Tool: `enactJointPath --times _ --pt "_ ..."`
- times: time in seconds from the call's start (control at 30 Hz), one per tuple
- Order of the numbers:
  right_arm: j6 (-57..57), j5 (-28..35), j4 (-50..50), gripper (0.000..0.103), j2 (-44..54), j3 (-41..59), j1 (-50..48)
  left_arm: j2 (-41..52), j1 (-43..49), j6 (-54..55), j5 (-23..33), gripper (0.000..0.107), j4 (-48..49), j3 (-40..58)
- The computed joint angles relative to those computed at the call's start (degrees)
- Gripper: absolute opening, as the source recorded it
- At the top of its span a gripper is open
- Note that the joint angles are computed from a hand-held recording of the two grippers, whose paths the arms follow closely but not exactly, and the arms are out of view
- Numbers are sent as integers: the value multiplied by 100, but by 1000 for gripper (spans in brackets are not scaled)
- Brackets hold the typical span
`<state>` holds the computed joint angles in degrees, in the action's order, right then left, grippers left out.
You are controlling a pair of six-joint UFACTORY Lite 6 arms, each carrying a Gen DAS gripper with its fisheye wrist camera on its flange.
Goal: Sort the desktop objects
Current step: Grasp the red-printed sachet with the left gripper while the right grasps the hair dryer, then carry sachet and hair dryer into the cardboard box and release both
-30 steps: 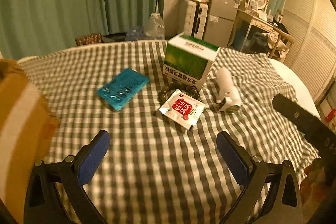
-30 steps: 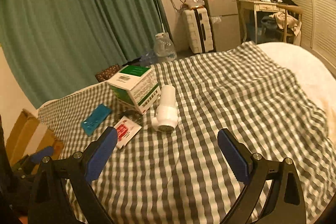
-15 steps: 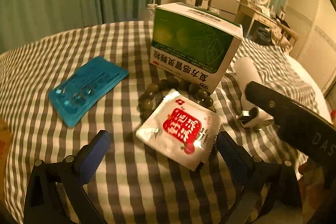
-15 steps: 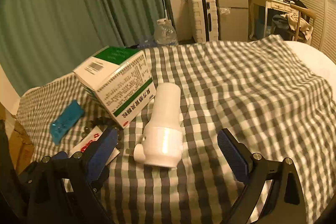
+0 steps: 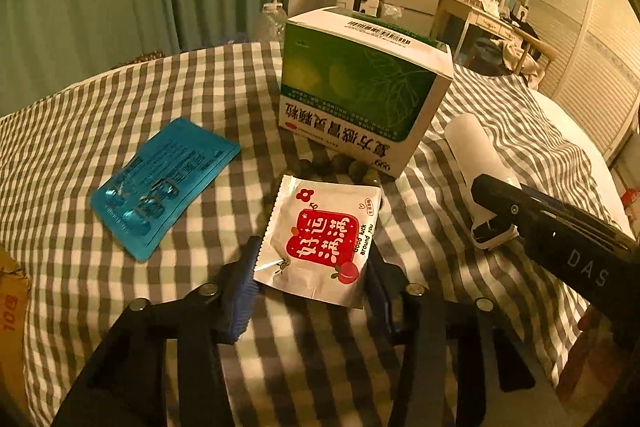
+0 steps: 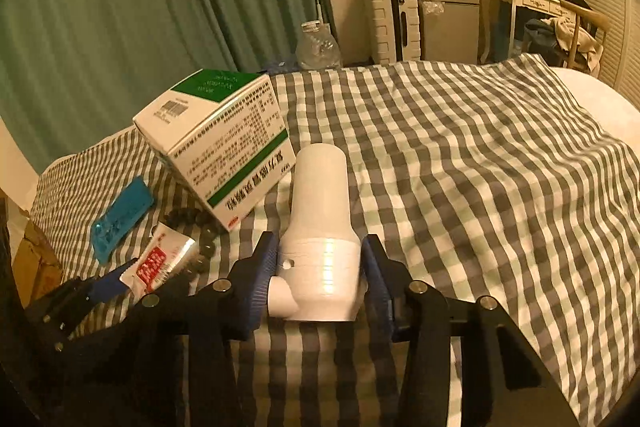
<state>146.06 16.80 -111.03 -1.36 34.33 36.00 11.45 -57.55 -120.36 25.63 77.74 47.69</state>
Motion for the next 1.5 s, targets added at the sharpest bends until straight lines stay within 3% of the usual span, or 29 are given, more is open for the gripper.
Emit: enactJointPath --times 0.13,0.37,0.47,0.63,1.0,1.17,1.5 --pt "-368 -55 465 44 -433 -296 -24 -642 -165 359 125 43 -452 -433" --pt "-2172 -5 2706 44 -1578 -851 226 -2082 -814 995 833 43 -1581 -1104" --pt "-3394 490 4120 44 -2061 -857 763 -2454 -1115 1318 1320 42 -2139 -1035" --pt "-3969 1572 5182 44 -2746 -766 1985 -3160 -1780 1252 2245 42 -2679 -996" --pt "-2883 4308 5667 44 -3126 2 5295 -3760 -3633 1047 4593 42 -3074 -185" --pt "-2826 5054 5717 44 -2640 791 6083 -3750 -4387 1061 5587 42 -3073 387" --pt "-2981 5635 5556 44 -1400 2447 6712 -3990 -6138 437 7861 42 -3241 1209"
